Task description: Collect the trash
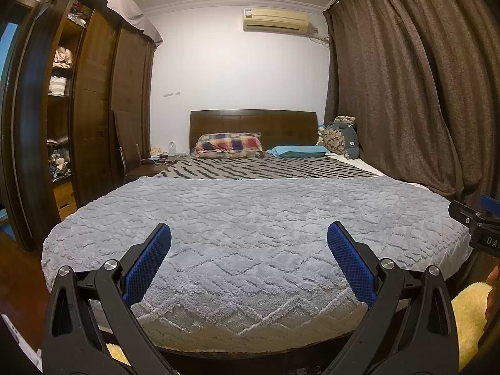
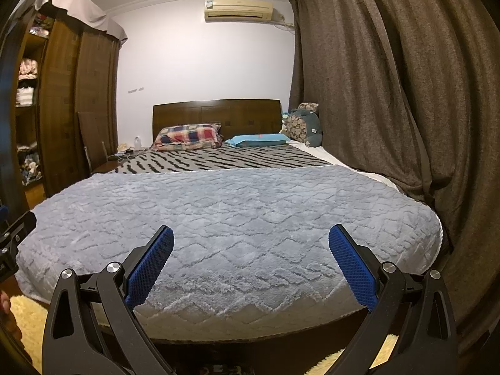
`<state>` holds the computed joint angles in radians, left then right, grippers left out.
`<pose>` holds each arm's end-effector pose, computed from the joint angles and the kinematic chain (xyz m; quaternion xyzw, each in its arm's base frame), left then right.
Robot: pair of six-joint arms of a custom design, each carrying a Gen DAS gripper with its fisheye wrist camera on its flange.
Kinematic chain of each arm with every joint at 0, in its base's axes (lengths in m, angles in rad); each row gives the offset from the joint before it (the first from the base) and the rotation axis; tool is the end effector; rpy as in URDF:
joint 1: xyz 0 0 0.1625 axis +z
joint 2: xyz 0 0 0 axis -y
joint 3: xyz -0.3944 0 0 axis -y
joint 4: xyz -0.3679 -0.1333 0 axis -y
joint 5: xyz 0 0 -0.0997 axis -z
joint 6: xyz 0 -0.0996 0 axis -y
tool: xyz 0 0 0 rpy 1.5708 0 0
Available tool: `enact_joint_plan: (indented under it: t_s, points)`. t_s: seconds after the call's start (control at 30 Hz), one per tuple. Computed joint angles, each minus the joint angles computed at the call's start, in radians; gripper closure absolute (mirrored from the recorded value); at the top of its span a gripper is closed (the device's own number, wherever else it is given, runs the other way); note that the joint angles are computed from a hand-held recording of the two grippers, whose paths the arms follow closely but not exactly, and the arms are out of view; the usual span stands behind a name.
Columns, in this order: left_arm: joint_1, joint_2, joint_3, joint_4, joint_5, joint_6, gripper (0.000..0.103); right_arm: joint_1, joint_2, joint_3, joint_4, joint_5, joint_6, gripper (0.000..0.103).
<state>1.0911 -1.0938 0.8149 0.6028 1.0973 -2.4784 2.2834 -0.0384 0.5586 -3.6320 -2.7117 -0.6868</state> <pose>-0.1124 -0.6033 0.4914 0.3117 0.7379 -0.5477 0.2416 0.5278 -0.5454 0.0932 0.1012 -0.7042 0.5912 0.3799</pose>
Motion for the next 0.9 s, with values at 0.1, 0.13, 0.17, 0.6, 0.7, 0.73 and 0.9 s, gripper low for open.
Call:
enact_joint_plan:
  t_s: [0.1, 0.13, 0.17, 0.6, 0.7, 0.73, 0.9]
  points:
    - [-0.001, 0.002, -0.001, 0.0, -0.004, -0.001, 0.008, 0.0, -0.002, 0.003, 0.002, 0.001, 0.005, 0.003]
    - [-0.001, 0.003, -0.001, 0.001, -0.004, -0.001, 0.008, 0.0, -0.001, 0.002, 0.003, 0.001, 0.007, 0.003]
    - [-0.001, 0.004, -0.003, 0.003, -0.005, -0.002, 0.008, 0.0, 0.0, 0.001, 0.003, 0.0, 0.008, 0.003]
    - [0.0, 0.004, -0.003, 0.006, -0.005, -0.004, 0.008, 0.0, -0.007, 0.016, 0.013, 0.002, 0.026, 0.003]
    - [-0.002, 0.004, -0.004, 0.006, -0.007, -0.005, 0.008, 0.0, -0.007, 0.017, 0.012, 0.001, 0.026, 0.003]
    - [-0.002, 0.004, -0.004, 0.006, -0.007, -0.005, 0.008, 0.0, -0.009, 0.019, 0.012, 0.002, 0.027, 0.003]
    - [-0.002, 0.004, -0.005, 0.007, -0.006, -0.005, 0.008, 0.0, -0.009, 0.02, 0.012, 0.004, 0.027, 0.003]
